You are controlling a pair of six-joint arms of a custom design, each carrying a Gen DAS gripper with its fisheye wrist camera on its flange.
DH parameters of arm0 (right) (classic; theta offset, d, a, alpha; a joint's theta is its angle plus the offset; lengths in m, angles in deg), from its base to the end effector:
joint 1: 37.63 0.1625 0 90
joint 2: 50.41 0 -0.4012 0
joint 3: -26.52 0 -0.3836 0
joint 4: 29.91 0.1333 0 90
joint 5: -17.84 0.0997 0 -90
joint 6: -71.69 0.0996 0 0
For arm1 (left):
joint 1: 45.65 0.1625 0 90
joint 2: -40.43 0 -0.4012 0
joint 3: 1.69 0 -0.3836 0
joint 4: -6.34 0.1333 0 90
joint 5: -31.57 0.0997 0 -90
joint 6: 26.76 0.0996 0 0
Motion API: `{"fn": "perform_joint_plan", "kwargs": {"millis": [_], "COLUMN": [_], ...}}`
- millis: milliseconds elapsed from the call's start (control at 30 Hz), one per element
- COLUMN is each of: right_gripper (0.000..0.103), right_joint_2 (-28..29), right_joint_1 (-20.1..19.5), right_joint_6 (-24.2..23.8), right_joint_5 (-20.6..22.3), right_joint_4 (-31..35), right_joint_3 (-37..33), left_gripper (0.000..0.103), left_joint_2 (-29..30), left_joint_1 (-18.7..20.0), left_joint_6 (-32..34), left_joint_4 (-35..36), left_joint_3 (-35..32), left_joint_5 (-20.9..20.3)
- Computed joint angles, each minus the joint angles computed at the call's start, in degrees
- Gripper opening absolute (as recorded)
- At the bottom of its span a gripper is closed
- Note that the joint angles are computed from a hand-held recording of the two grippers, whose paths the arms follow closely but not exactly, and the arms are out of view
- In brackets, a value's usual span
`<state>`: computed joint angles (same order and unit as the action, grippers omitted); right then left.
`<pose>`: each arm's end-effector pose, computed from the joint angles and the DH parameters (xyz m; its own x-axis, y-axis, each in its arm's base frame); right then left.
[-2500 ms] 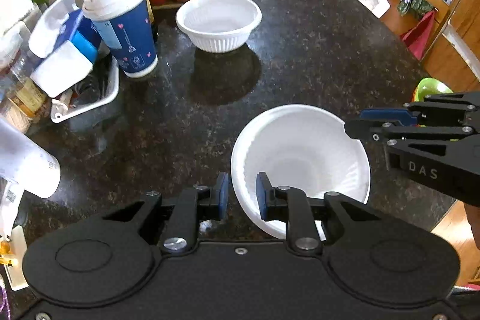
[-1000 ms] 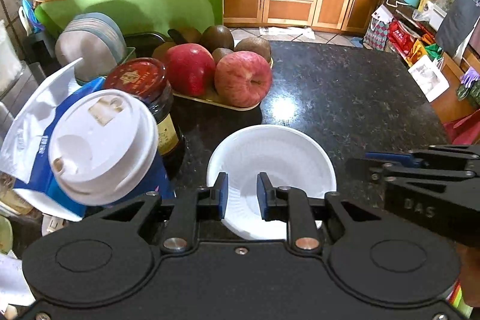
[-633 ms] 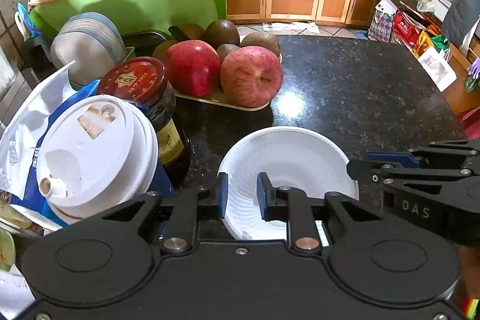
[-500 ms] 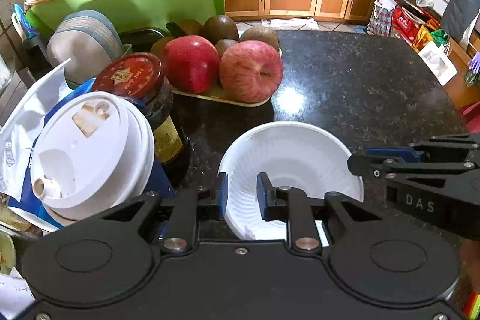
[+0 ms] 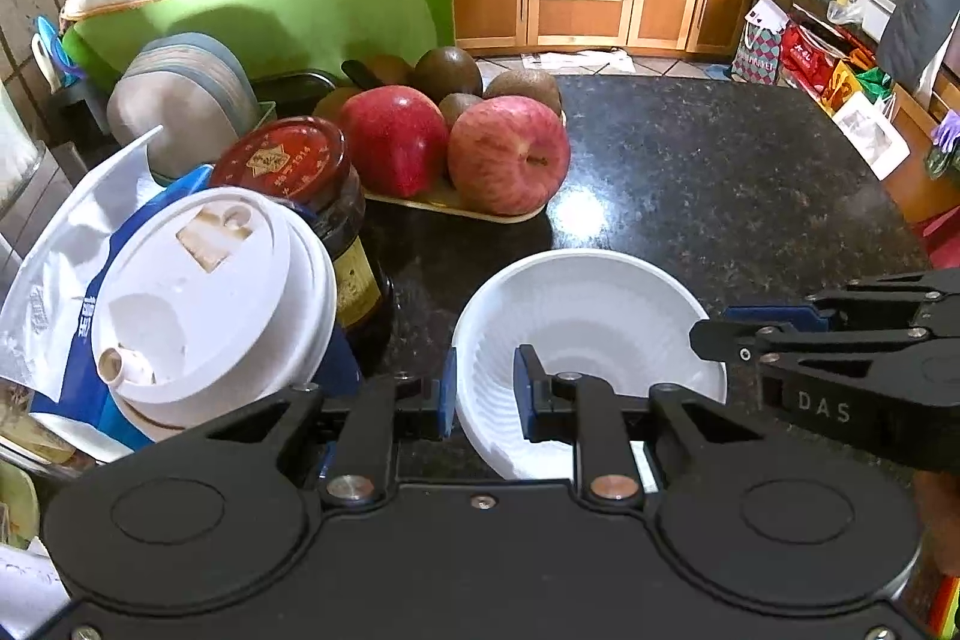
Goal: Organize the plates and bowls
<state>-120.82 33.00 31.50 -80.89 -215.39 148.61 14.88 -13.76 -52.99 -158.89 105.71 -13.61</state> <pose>-0.0585 -0.5227 0.2375 -0.8402 -0.1133 0.5303 -0.3964 0.7957 -0.4580 -0.3232 -0.4408 -0.1259 -0.6470 0.3468 -0.6790 0.6214 0.7559 -0.2061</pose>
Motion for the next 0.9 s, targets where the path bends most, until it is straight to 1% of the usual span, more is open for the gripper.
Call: {"fn": "perform_joint_plan", "kwargs": {"millis": [133, 267, 367, 500, 567, 600, 667, 700, 900], "right_gripper": [0.021, 0.021, 0.021, 0.02, 0.016, 0.016, 0.015, 0.015, 0.015], "right_joint_2": [0.13, 0.45, 0.99, 1.7, 1.85, 1.76, 1.87, 1.99, 0.2], "right_joint_1": [0.19, 0.23, 0.33, 0.51, 0.51, 0.46, 0.54, 0.57, 0.09], "right_joint_6": [-0.5, -1.28, -1.85, -2.78, -3.24, -3.31, -3.52, -3.85, -4.18], "right_joint_5": [-0.31, -0.69, -0.87, -1.12, -1.07, -0.88, -1.07, -1.2, -0.12], "right_joint_4": [-0.15, -0.89, -0.88, -2.12, -2.52, -2.43, -3.12, -4.0, -5.45], "right_joint_3": [0.2, 0.47, 0.22, 0.2, 0.28, 0.32, 0.49, 0.71, 2.69], "left_gripper": [0.031, 0.031, 0.032, 0.032, 0.032, 0.033, 0.026, 0.02, 0.019], "left_joint_2": [1.08, 0.85, 0.97, 1.55, 1.87, 2.0, 2.28, 2.34, 1.81], "left_joint_1": [-0.48, 0.27, 0.96, 1.08, 1.22, 1.35, 1.21, 1.26, 0.92], "left_joint_6": [-0.43, -5.14, -7.09, -8.07, -7.81, -7.6, -7.66, -7.51, -7.25], "left_joint_4": [1.76, 7.91, 9.92, 9.91, 9.02, 8.49, 8.06, 7.75, 7.46], "left_joint_3": [-0.86, -1.93, -2.43, -3.03, -3.23, -3.35, -3.37, -3.35, -2.84], "left_joint_5": [1.59, 0.77, 0.31, 0.65, 0.19, -0.15, 0.04, -0.04, -1.33]}}
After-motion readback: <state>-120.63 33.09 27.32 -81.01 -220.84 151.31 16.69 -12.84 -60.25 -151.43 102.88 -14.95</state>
